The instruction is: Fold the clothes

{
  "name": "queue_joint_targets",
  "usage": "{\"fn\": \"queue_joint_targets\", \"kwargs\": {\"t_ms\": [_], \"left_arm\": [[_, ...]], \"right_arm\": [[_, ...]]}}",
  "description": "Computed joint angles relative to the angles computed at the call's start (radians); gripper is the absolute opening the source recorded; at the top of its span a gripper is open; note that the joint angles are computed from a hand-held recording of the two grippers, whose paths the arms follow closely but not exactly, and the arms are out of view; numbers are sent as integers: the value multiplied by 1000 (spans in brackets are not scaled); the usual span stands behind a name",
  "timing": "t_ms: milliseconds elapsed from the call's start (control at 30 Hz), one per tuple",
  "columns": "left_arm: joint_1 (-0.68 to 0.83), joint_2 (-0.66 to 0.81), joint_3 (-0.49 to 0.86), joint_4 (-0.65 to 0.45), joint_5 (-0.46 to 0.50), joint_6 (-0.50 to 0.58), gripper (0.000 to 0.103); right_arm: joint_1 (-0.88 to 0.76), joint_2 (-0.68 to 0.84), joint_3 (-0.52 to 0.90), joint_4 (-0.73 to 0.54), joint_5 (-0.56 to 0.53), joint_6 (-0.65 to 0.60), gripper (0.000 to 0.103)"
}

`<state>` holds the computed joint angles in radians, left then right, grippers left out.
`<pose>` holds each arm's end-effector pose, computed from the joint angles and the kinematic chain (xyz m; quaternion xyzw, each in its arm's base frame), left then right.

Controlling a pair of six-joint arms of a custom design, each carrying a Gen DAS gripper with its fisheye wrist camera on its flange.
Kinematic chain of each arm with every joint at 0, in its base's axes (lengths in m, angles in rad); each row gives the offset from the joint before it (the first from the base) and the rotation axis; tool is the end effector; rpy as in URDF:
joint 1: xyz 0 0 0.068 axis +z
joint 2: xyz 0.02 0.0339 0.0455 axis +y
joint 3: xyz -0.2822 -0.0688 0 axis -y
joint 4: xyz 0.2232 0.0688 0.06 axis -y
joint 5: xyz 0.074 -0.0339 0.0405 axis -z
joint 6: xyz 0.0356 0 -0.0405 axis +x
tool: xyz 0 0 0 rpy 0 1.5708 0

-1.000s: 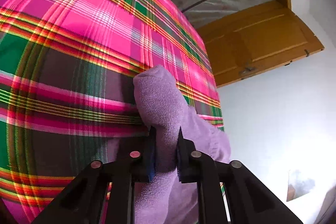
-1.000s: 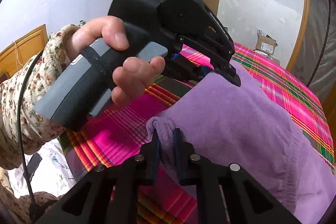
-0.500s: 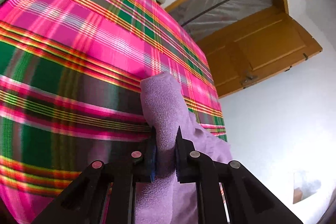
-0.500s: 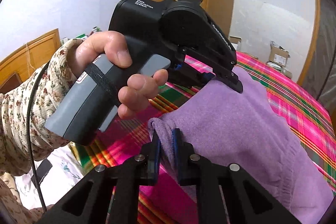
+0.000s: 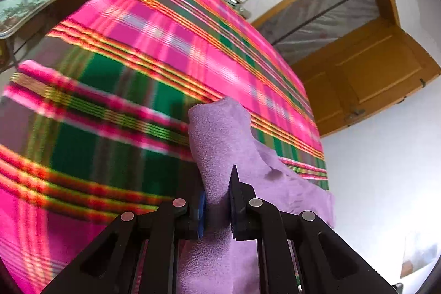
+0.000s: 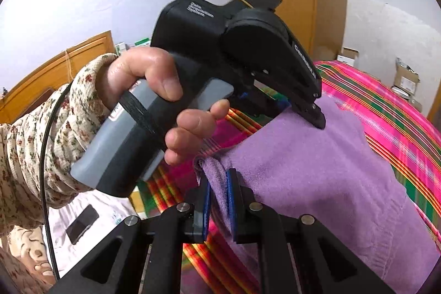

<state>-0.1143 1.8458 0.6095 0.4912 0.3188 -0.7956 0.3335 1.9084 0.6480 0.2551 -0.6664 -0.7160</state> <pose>0.3026 -0.0460 0.1209 -0.2421 0.8737 -0.3047 0.2920 0.2701 0.1168 0.0995 -0.5336 0.7397 0.2582 0.3185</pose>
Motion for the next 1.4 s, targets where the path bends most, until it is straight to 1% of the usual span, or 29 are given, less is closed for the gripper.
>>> {"fn": "queue_joint_targets", "kwargs": {"t_ms": [167,233,300,400,433,467,500,567,633,667,733,833,967,1033,1100,1167,1233,1333,1400], "left_arm": [[27,-27,-29,-24,-12,27,14],[18,-14,-20,-33,-26,27,14],[10,1,-13,-35,-35,23,14],[7,13,-14,-24,-37,10,15],[7,13,-14,-27,-38,10,17],[7,10,-16,-32,-39,9,22],[5,2,-20,-37,-50,4,23],[2,-18,-30,-43,-72,-8,23],[-8,-47,-45,-49,-99,-27,23],[-15,-62,-52,-54,-115,-38,28],[-34,-99,-74,-56,-152,-59,31],[-80,-165,-99,-83,-241,-92,31],[-170,-267,-116,-139,-373,-135,31],[-234,-314,-119,-158,-444,-149,31],[-293,-335,-111,-171,-498,-172,31],[-359,-321,-70,-199,-544,-175,31],[-417,-275,-7,-223,-571,-160,31],[-490,-188,104,-274,-572,-121,31],[-533,-128,172,-289,-562,-89,31]], "right_arm": [[29,37,20,-16,11,8,12],[38,49,24,-25,23,21,13],[53,46,-3,-10,36,47,13],[55,43,8,-51,28,70,16],[49,46,17,-72,24,72,16],[45,51,34,-97,24,69,16],[43,56,52,-122,24,65,16],[29,32,13,-122,21,51,20],[5,21,5,-139,6,31,24],[-13,15,4,-151,-9,18,24],[-56,-4,3,-191,-47,-15,25],[-142,-59,-10,-263,-114,-81,25],[-288,-104,-9,-331,-172,-143,27],[-376,-117,3,-375,-198,-174,28],[-443,-92,39,-383,-201,-165,28],[-501,-60,69,-362,-185,-132,28],[-559,-19,98,-338,-154,-85,28],[-634,50,158,-305,-100,2,28],[-677,72,176,-291,-80,11,28]]}}
